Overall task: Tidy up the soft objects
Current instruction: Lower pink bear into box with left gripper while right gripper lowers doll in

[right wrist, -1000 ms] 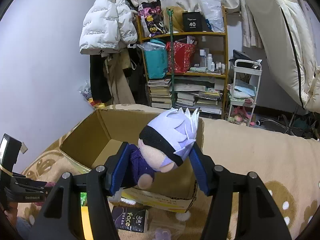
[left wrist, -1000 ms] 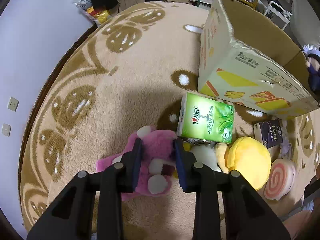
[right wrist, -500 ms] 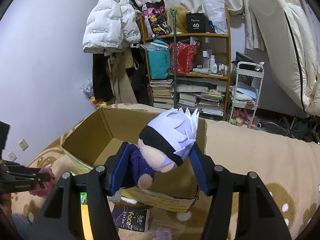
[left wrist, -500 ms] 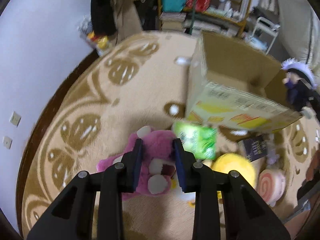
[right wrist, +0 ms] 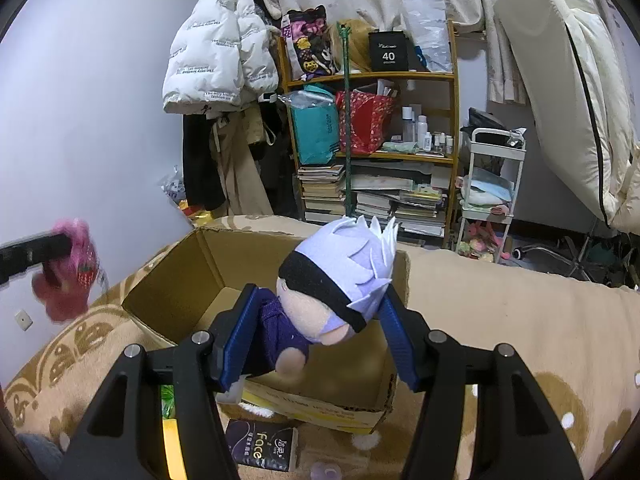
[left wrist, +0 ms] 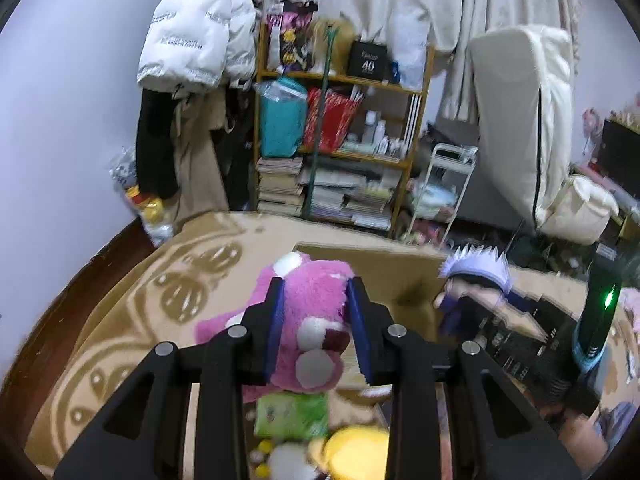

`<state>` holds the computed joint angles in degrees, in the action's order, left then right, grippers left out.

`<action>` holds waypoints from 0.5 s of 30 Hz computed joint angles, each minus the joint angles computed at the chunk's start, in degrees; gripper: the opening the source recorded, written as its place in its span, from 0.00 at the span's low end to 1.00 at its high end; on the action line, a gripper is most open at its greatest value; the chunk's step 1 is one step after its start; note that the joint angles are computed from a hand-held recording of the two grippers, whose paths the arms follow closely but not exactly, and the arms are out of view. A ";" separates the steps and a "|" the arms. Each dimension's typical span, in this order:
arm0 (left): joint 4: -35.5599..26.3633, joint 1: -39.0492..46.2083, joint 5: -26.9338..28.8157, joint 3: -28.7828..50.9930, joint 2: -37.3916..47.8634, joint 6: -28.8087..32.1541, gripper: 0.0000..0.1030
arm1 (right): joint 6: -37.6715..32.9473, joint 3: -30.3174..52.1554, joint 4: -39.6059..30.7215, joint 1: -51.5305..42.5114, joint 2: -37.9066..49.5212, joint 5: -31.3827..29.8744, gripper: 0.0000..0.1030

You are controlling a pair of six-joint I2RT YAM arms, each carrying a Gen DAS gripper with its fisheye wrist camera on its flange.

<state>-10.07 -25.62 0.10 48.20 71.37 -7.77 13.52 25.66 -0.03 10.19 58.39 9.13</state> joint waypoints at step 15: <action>8.51 -3.61 3.51 4.45 15.66 -1.87 0.30 | 0.12 0.83 2.09 -3.56 8.19 -6.04 0.63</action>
